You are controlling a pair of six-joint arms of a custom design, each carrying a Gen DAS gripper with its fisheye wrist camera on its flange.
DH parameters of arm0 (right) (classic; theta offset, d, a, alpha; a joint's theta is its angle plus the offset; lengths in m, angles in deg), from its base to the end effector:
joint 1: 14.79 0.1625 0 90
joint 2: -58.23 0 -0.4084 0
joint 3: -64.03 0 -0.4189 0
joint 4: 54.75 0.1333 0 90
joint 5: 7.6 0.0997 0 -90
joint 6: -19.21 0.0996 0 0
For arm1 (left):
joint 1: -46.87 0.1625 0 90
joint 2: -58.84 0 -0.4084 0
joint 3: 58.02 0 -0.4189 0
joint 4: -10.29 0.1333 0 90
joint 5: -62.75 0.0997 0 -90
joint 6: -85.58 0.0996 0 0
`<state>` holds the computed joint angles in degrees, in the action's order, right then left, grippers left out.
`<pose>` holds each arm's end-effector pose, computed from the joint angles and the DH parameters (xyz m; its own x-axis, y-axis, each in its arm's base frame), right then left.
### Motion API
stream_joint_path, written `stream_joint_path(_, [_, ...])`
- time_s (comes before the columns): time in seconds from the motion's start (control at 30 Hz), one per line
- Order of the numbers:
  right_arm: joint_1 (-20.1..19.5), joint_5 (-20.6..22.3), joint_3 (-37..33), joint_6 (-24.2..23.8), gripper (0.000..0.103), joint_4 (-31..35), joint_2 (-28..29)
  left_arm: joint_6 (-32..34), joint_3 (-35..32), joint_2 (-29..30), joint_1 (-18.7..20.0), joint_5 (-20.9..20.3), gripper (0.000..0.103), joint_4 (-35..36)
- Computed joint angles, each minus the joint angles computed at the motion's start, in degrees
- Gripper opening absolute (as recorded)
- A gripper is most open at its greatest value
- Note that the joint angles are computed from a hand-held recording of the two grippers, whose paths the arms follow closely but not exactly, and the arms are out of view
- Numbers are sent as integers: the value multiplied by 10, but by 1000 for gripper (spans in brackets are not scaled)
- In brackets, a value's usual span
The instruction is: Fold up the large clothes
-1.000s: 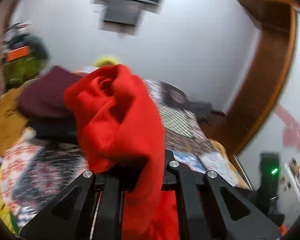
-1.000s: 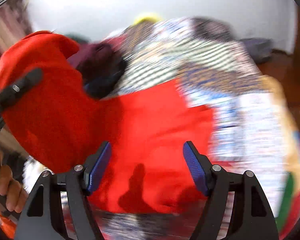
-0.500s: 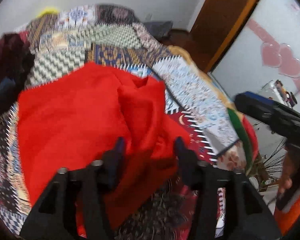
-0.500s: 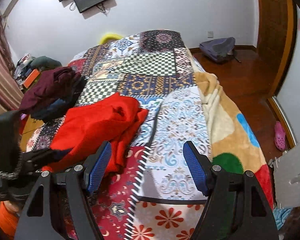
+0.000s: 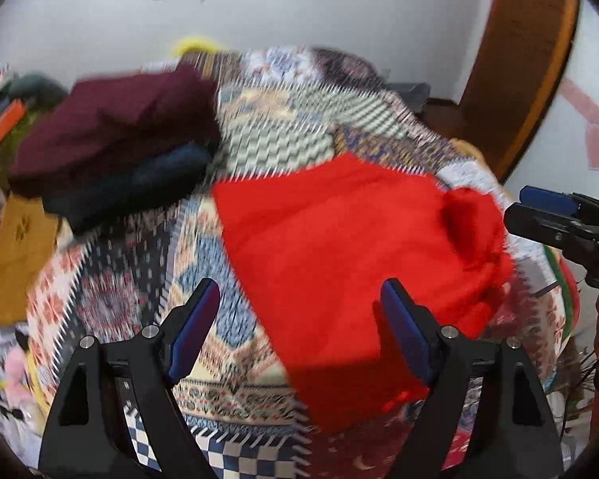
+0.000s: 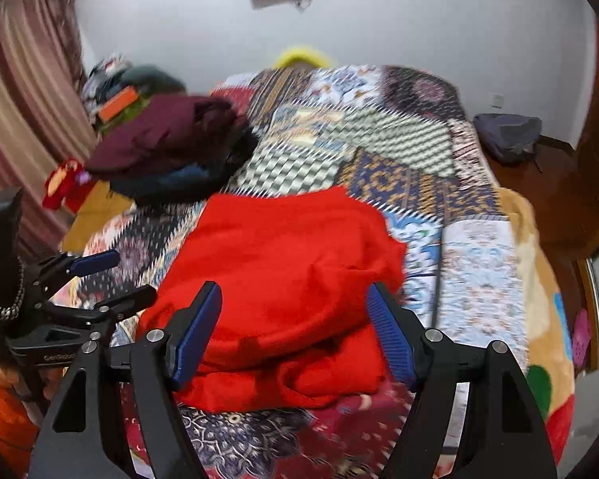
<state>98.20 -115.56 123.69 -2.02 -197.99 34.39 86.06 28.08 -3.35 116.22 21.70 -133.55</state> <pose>0.4212 -0.7302 0.0219 -0.7149 -0.5852 0.3827 -0.6775 0.7150 -0.1725 -0.0492 -0.7215 0.3470 -0.7446 -0.1137 -0.6577 0.3119 0.8119 -0.4934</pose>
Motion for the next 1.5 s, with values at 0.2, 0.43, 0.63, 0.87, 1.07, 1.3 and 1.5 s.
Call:
stream_joint_path(0.2, [-7,-21,-27,21,72,37,28,-21,27,-6,27,-42,84,-10])
stream_joint_path(0.43, [-31,-90,-7,65,72,15,13,-2,54,-18,28,-57,84,-33])
stream_joint_path(0.63, [-43,-78,75,64,72,-24,-38,-25,78,-37,29,-76,84,-31])
stream_joint_path(0.87, [-43,-86,88,59,72,-27,-48,-46,107,-62,26,-85,88,-22])
stream_joint_path(1.07, [-42,-137,121,82,72,-92,-72,-66,127,-79,21,-42,88,13])
stream_joint_path(1.3, [-41,-75,121,97,74,-68,-99,-40,119,-82,8,54,88,-33])
stream_joint_path(1.5, [-30,6,47,81,74,1,-62,-27,74,-56,14,59,88,-66])
